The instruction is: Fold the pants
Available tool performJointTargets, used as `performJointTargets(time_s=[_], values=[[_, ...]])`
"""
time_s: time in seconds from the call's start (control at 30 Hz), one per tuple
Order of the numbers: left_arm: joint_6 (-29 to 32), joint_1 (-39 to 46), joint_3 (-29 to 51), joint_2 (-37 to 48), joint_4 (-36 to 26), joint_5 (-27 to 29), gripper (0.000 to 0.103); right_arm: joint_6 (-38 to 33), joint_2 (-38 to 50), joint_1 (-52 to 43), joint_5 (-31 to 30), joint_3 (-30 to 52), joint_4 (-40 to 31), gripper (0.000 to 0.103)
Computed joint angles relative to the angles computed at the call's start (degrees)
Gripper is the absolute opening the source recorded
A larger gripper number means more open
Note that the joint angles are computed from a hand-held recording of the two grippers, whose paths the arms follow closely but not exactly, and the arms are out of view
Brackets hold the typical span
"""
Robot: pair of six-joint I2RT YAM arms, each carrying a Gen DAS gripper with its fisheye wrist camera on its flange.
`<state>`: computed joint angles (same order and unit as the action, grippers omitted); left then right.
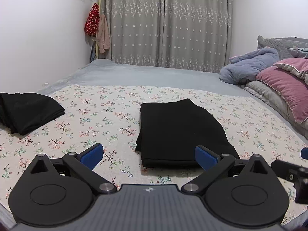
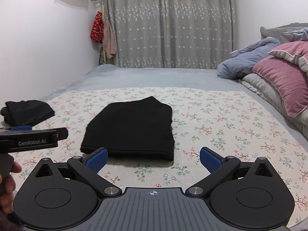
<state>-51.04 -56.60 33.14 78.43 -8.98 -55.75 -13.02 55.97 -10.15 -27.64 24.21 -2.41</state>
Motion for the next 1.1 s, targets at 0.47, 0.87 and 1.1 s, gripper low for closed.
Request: performJointTargets(time_s=[0.47,0.87,1.1], values=[[-3.41,-0.7,2.37,2.95,-3.11,1.32,0.101,-0.62,-0.28,0.16,0.79,-0.65,-0.6,0.103],[-5.55,-0.81,4.4,4.7,-6.17,2.53,0.101,-0.76,-0.48,0.24,1.06,-0.86,-0.88,0.103],[-6.35,-1.15,5.29,5.75,-7.39,2.13,0.101,-1.12,-0.25,0.19,0.86,-1.22,-0.56,0.103]])
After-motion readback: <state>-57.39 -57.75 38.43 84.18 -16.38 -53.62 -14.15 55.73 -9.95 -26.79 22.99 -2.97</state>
